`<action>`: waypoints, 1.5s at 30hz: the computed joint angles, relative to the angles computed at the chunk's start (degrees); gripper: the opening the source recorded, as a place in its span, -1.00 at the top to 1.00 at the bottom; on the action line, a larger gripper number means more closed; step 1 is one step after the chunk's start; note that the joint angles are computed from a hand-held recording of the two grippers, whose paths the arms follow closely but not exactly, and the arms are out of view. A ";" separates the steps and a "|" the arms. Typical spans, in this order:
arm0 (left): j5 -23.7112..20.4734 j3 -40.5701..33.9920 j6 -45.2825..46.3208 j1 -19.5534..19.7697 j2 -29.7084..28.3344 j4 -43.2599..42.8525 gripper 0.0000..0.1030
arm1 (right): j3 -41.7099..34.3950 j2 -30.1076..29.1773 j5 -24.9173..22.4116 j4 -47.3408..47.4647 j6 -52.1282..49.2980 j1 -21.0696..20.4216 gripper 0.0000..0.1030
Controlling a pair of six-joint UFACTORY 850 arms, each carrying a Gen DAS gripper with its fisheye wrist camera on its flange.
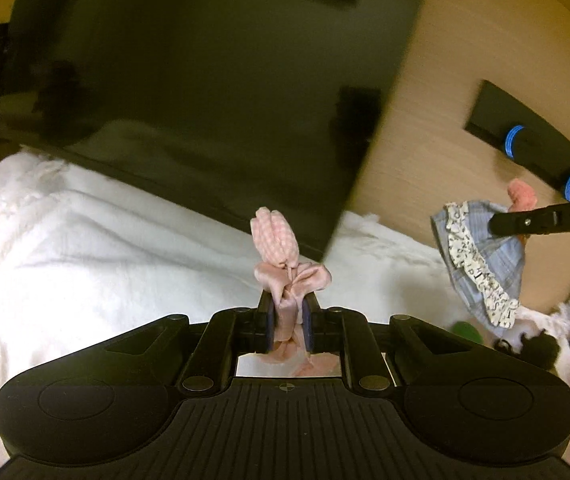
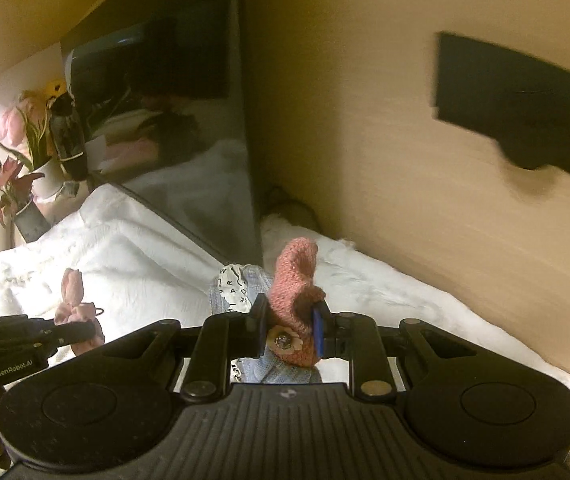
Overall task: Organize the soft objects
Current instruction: 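Grasp the blue floral cloth with the right gripper while the left gripper holds the sock, then drop pink sock into pink box with left gripper while right drops floral cloth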
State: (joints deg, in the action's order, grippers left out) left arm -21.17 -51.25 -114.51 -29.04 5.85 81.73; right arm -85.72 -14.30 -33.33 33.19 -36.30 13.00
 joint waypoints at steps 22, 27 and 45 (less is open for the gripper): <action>13.06 -21.02 24.01 -11.92 -18.50 -19.71 0.69 | 13.78 13.71 -0.49 3.32 -3.87 -19.58 0.58; 16.80 -25.94 53.99 -13.08 -24.05 -49.43 0.69 | 15.25 14.45 1.15 1.36 -1.73 -23.11 0.58; 6.56 -54.99 89.06 -14.00 -48.39 -79.36 0.54 | 18.85 14.93 4.16 -6.28 7.54 -28.58 0.58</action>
State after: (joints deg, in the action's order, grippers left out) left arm -14.61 -106.24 -25.46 -43.04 -42.54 2.37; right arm -66.87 0.62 -29.17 26.91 -28.76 -15.58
